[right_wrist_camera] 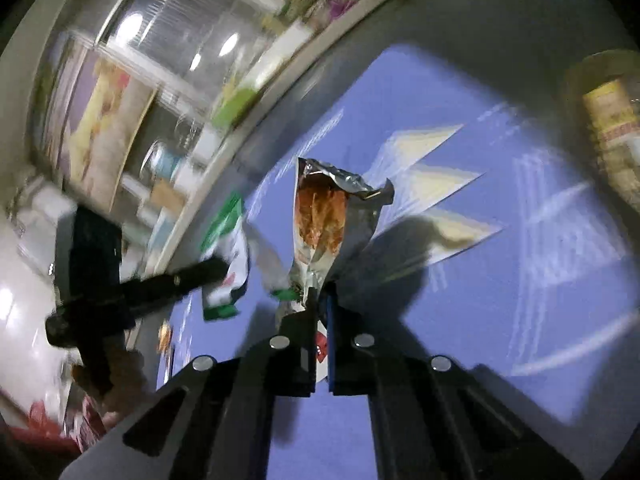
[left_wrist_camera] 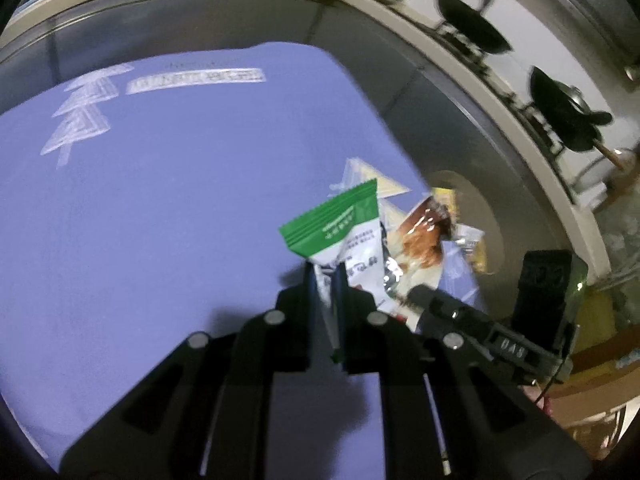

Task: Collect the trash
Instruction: 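Lift both wrappers and carry them over the beige bin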

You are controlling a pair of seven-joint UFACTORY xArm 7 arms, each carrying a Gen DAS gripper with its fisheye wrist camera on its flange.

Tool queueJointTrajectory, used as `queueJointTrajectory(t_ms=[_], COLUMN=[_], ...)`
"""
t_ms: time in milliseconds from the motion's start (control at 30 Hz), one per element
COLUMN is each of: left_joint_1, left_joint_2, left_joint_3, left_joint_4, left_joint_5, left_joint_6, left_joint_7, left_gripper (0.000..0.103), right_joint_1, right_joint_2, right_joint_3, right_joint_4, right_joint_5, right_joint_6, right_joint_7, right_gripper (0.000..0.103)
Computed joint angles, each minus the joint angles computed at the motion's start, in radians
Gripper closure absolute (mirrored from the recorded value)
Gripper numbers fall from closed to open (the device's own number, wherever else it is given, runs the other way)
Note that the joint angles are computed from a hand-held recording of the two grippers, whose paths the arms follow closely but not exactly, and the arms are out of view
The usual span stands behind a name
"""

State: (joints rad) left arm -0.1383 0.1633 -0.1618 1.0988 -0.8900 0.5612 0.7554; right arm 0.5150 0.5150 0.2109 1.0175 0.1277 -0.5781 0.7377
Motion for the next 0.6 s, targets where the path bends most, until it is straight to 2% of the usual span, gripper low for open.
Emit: queueJointTrajectory(t_ms=[133, 200, 300, 333, 400, 467, 600], left_joint_1=[-0.060, -0.092, -0.154, -0.173, -0.223, -0.275, -0.338], left_joint_2=[0.086, 0.146, 0.276, 0.315, 0.408, 0.511, 0.656], left_joint_3=[-0.056, -0.083, -0.116, -0.122, -0.125, -0.117, -0.107], left_joint_4=[0.120, 0.194, 0.358, 0.407, 0.528, 0.663, 0.859], left_joint_5=[0.019, 0.044, 0.129, 0.162, 0.244, 0.330, 0.465], left_joint_6=[0.009, 0.009, 0.035, 0.039, 0.057, 0.091, 0.166], left_joint_7=[-0.024, -0.054, -0.147, -0.179, -0.265, -0.365, -0.485], left_gripper=[0.094, 0.094, 0.094, 0.094, 0.094, 0.094, 0.094], right_joint_1=[0.038, 0.054, 0.080, 0.051, -0.011, -0.044, -0.133], right_joint_2=[-0.170, -0.235, -0.353, -0.369, -0.406, -0.411, -0.389], right_joint_3=[-0.066, -0.080, -0.109, -0.088, -0.085, -0.080, -0.091], right_joint_4=[-0.251, -0.329, -0.438, -0.454, -0.496, -0.500, -0.477], right_joint_5=[0.212, 0.331, 0.551, 0.576, 0.541, 0.554, 0.431], right_joint_6=[-0.108, -0.126, -0.120, -0.116, -0.087, -0.064, 0.039], right_joint_7=[-0.041, -0.098, -0.245, -0.262, -0.234, -0.258, -0.217], right_gripper=[0.103, 0.103, 0.103, 0.103, 0.103, 0.103, 0.103])
